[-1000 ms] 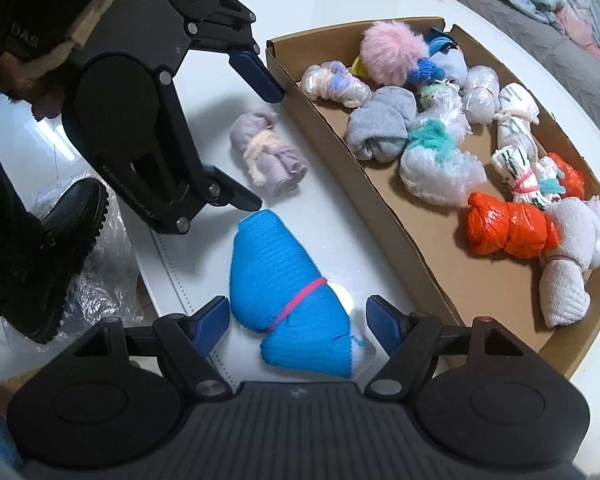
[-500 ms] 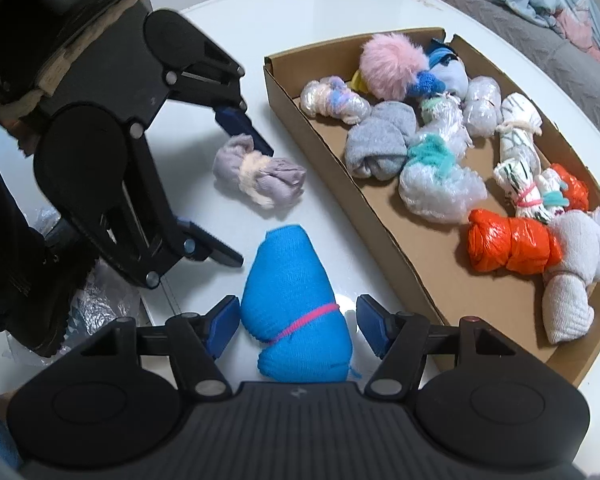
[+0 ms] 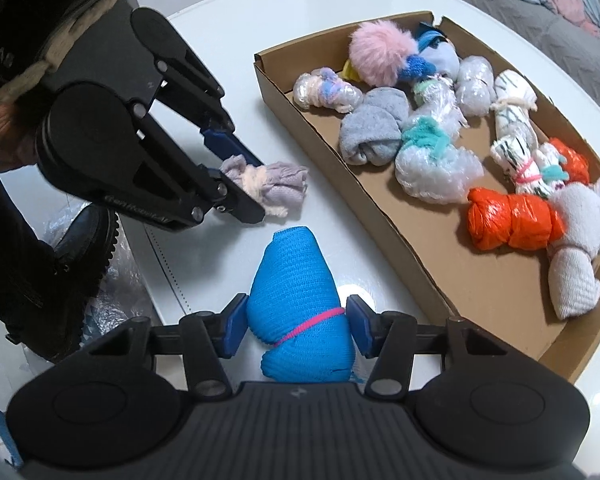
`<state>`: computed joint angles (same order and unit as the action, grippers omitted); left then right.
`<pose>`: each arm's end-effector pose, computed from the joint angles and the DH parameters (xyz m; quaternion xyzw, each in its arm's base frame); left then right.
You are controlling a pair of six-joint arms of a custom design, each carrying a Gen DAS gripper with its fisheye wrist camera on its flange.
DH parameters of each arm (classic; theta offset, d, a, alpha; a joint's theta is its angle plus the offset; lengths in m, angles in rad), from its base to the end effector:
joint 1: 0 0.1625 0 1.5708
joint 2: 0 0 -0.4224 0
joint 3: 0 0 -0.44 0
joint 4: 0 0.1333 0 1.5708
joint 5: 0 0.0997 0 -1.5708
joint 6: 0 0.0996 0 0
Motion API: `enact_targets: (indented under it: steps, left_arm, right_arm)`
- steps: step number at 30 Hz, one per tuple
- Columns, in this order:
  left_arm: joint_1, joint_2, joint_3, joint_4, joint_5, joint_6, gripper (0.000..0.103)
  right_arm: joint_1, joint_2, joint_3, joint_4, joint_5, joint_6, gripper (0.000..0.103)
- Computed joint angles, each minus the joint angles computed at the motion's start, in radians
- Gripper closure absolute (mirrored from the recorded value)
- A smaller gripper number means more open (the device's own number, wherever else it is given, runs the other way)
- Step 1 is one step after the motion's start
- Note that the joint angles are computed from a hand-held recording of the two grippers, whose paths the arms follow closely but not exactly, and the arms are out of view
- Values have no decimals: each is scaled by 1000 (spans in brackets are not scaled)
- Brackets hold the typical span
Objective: Organize objects
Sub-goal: 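Grasp the lilac glove bundle with the left tool while the right tool grasps the blue sock, then place the lilac bundle in the tray with the left tool while the right tool places the blue sock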
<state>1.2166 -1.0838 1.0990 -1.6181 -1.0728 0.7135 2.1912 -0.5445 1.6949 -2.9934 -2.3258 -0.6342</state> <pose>-0.0870 -0.7569 0.4448 0.4897 0.8362 0.0287 0.2452 0.4345 -0.4963 -0.0634 0.5001 -0.7750 0.1236 0.3661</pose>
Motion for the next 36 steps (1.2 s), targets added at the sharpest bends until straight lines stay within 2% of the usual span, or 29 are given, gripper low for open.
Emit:
enact_targets:
  steps: [2, 5, 10, 15, 18, 22, 28, 30, 36]
  left_arm:
    - [-10, 3, -5, -1, 32, -22, 73]
    - [-29, 3, -29, -2, 39, -53, 73]
    - [-75, -1, -76, -74, -55, -47, 73]
    - [-96, 13, -83, -134, -139, -19, 73]
    - [-109, 26, -49, -182, -130, -7, 72]
    - [-115, 52, -18, -194, -118, 1, 72]
    - [-109, 72, 36, -203, -103, 8, 72]
    - [-108, 69, 61, -220, -78, 34, 72]
    - [-95, 92, 61, -232, -50, 32, 72]
  right_arm:
    - [6, -22, 18, 2, 6, 16, 54]
    - [19, -79, 68, -27, 39, 26, 54]
    - [34, -157, 133, -211, 56, -13, 54]
    - [22, -187, 138, -399, 16, -46, 54]
    - [11, -193, 130, -439, 1, -57, 54]
    - [-15, -187, 100, -384, -10, -68, 54]
    - [-38, -163, 49, -256, -25, -38, 54]
    - [-37, -154, 43, -230, -35, -37, 54]
    - [-45, -131, 15, -160, -54, -34, 54]
